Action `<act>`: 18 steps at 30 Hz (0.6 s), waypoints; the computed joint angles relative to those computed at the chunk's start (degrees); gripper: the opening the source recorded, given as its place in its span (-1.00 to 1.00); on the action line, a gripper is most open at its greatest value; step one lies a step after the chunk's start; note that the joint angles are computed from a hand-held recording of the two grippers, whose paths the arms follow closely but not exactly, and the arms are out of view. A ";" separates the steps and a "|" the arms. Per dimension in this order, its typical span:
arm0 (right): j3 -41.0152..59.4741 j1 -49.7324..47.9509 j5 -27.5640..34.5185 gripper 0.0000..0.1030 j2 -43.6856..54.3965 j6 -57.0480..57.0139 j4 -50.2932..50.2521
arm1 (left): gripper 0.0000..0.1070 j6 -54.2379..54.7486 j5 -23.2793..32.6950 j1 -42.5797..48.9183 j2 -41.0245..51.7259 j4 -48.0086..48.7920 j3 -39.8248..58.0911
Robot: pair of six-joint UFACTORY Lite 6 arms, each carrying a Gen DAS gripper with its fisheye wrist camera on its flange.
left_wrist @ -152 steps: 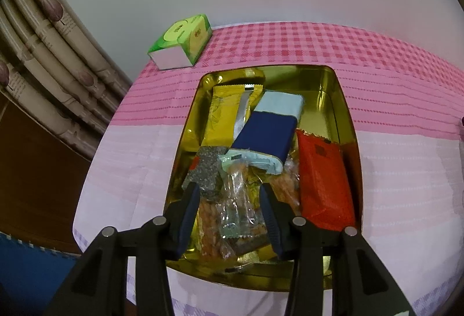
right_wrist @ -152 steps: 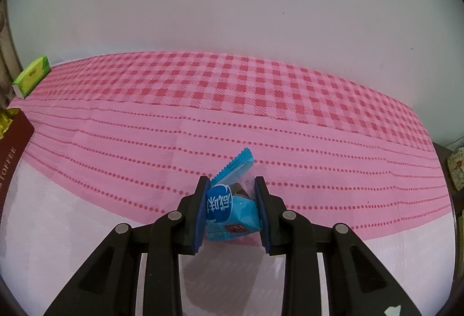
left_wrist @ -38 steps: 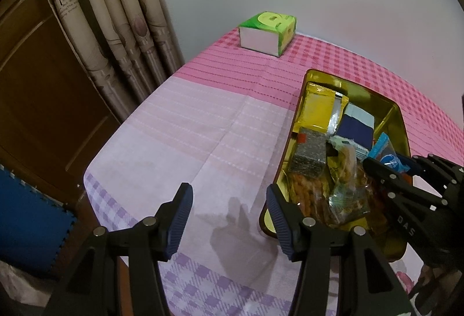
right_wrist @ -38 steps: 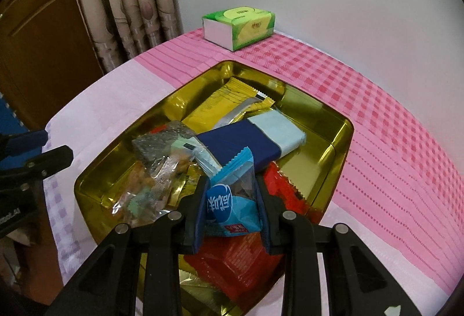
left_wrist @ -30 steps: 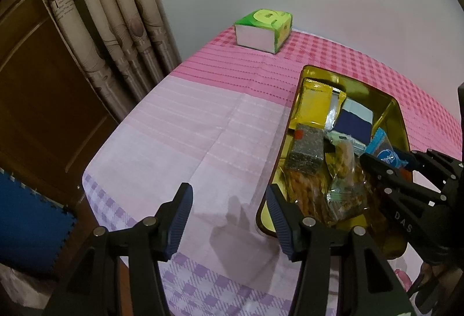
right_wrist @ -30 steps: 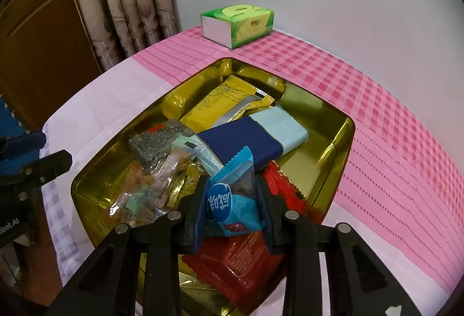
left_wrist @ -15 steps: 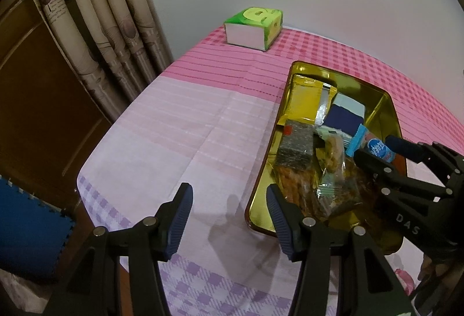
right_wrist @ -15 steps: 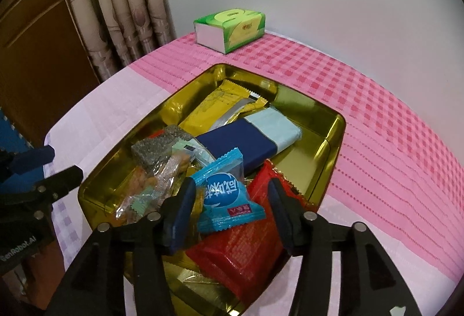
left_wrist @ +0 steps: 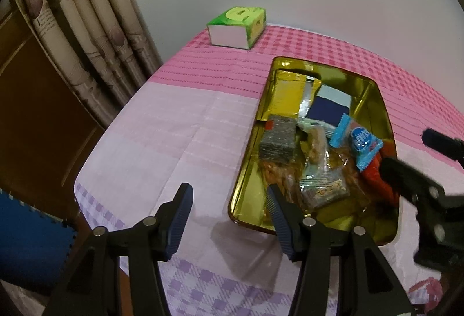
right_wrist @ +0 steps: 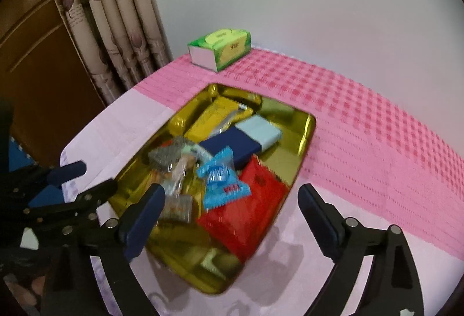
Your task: Organize snacks
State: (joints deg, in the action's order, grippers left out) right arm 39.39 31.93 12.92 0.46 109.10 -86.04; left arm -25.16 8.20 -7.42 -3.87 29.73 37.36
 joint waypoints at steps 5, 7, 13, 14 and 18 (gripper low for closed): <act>-4.49 2.70 3.60 0.88 -5.07 -3.17 6.75 | 0.01 -2.47 0.38 -1.19 -0.20 2.01 -0.41; -5.60 3.75 4.31 0.89 -6.30 -3.90 8.64 | 0.01 -4.70 0.47 -1.74 -0.39 4.07 -0.58; -7.01 5.69 4.72 0.90 -5.83 -1.00 7.48 | 0.01 -13.29 1.04 -3.76 -1.50 12.35 -1.64; -6.81 5.68 4.62 0.90 -5.33 -0.87 7.47 | 0.01 -13.37 1.06 -3.94 -1.65 12.39 -1.75; -6.74 6.40 5.19 0.90 -3.61 1.15 6.26 | 0.01 -13.31 0.86 -3.97 -2.05 12.01 -2.13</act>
